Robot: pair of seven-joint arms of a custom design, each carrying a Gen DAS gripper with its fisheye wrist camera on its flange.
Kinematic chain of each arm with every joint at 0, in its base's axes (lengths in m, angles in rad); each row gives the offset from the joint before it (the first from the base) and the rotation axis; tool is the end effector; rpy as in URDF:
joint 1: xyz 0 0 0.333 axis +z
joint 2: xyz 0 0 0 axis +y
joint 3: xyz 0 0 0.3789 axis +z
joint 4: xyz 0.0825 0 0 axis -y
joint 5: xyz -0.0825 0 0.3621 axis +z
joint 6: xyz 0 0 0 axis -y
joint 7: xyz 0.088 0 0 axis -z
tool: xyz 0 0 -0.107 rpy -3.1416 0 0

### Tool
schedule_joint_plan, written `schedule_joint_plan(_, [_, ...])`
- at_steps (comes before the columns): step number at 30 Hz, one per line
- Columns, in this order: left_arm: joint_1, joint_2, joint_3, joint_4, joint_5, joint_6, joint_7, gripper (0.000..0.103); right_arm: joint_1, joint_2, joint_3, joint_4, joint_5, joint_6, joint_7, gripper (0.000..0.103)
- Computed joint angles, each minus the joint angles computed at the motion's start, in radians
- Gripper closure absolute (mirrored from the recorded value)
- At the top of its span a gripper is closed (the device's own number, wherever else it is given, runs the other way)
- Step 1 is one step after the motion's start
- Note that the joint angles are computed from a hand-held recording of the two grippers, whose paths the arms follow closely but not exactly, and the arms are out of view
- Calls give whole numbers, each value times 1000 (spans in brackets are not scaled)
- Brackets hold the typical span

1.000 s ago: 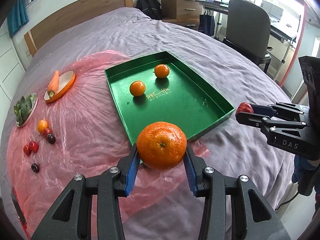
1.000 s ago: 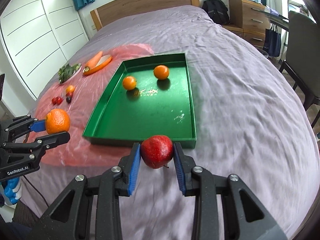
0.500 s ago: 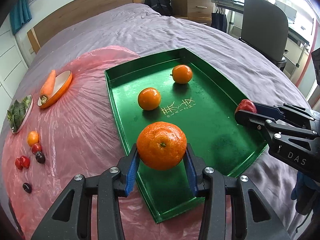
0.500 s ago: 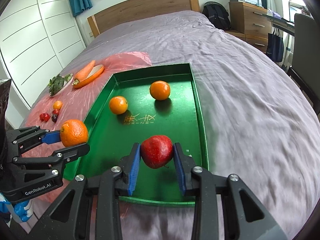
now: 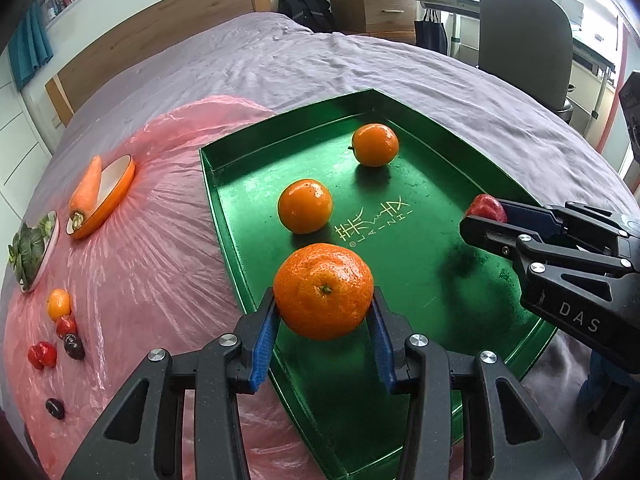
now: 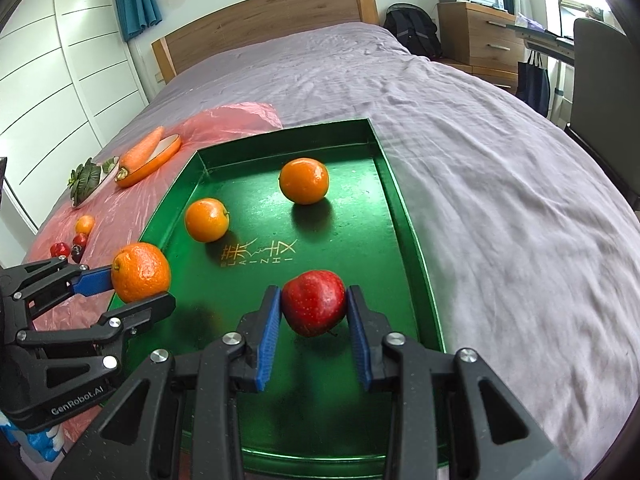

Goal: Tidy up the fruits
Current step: 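Lower the orange and red apple into the green tray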

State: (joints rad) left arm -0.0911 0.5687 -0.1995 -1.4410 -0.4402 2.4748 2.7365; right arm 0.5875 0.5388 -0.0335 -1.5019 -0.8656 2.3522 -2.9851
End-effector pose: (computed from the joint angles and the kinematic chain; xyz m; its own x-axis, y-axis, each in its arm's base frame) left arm 0.7404 -0.1794 0.4781 -0.8702 -0.4747 -0.1323 -0.3200 0.7485 -0.5808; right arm 0.6355 0.3873 0.4553 -0.5198 -0.8344 -0.1832 -0.5554 0.4930 -0.6697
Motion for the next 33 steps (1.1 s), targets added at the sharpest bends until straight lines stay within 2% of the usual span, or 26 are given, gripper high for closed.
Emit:
schedule_joint_plan(13, [-9,22,0,25,16,-38,-16,65,5,27,-5,32,12,-29,-28,61])
schedule_joint_plan(21, [-16,24,0,12,22,-27,-16,65,13,45,-4,63,26,-69,-64,61])
schedule_joint_plan(33, [-16,28,0,16,17,-27,-27,64,18,48,-7,65,25,-79,-74,60])
